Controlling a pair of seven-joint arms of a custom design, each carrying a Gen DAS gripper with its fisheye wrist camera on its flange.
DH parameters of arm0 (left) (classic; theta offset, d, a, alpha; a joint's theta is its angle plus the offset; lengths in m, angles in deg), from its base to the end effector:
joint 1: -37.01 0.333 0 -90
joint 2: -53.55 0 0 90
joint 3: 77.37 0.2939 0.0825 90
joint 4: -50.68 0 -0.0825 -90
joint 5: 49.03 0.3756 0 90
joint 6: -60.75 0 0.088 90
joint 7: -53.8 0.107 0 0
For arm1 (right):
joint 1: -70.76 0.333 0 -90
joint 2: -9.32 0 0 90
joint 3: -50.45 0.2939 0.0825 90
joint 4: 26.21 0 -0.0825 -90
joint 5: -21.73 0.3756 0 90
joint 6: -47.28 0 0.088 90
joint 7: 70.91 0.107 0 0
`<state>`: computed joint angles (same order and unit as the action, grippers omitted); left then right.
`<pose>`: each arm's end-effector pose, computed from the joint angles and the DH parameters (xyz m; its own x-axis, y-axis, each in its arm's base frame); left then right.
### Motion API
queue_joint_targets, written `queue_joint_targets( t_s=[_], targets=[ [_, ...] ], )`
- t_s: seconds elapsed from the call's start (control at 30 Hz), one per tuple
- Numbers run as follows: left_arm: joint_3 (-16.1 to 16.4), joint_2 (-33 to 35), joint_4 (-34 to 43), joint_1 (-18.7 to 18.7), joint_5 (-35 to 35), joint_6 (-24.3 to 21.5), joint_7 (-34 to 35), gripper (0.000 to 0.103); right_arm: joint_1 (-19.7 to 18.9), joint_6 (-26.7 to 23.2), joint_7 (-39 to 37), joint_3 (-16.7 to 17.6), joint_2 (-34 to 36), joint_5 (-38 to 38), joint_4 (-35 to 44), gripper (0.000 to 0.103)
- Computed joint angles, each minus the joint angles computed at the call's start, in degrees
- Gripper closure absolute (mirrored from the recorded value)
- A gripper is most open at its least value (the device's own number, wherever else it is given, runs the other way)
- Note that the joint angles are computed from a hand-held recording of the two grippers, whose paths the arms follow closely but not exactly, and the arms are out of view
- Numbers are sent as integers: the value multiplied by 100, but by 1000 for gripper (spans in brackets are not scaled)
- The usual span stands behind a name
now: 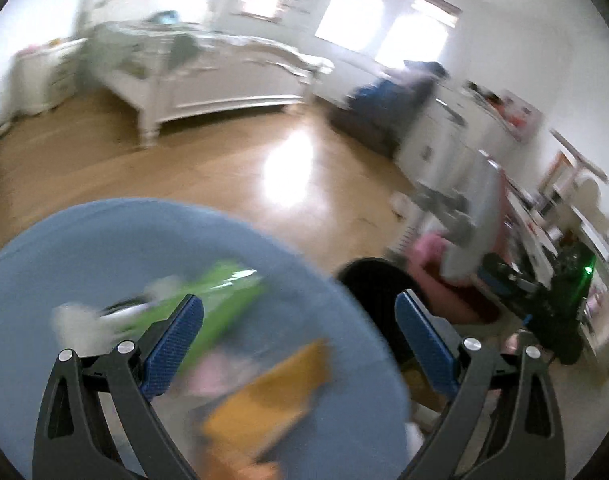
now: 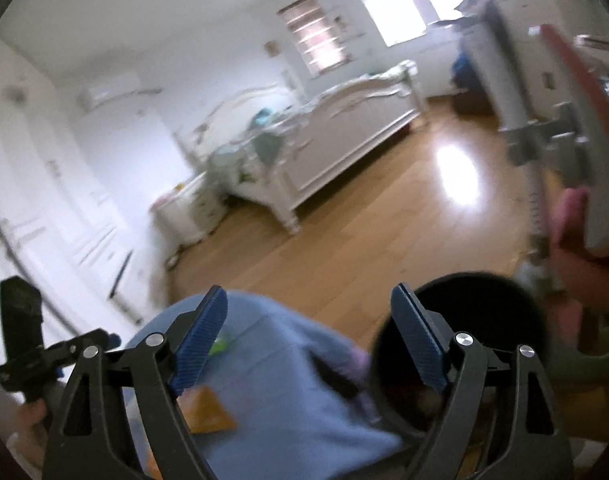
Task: Collect trash
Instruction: 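Grasp the green tissue pack with the right gripper while the left grasps a yellow packet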
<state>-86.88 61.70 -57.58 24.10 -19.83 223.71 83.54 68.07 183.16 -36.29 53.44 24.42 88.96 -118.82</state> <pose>0.5757 -0.2599 0.5051 0.0934 -0.9360 0.3395 -0.6699 -0.3113 -0.6740 0.6692 0.0103 0.5138 0.4587 -0.7568 -0.4657 -0.6556 0.0655 -0.7523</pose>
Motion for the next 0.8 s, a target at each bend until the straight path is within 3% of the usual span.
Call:
queue_joint_targets(
  t_s=[0.17,0.3,0.43,0.5,0.67,0.7,0.8],
  targets=[
    [37,-1055,-1489,287,-66,80,-303,7,312,-915,536,162,208,-708,278,19],
    [-45,-1262,-2076,464,-160,280,-197,7,738,-1021,898,259,376,-1450,428,19],
    [-118,-1222,-2224,579,107,249,-93,7,819,-1969,1942,396,1114,-1684,1351,19],
    [-108,-1121,-2203,594,73,314,54,7,1050,-2005,2480,408,1500,-2107,1831,19],
    [-28,-902,-2075,627,-146,356,640,7,1207,-2330,3649,610,2483,-2376,3033,19],
    [-12,-886,-2068,637,-182,382,762,7,1194,-2289,3751,653,2566,-2382,3118,21],
    [29,-838,-2018,674,-287,380,1134,7,1188,-2231,4061,779,2890,-2405,3504,45]
  ],
)
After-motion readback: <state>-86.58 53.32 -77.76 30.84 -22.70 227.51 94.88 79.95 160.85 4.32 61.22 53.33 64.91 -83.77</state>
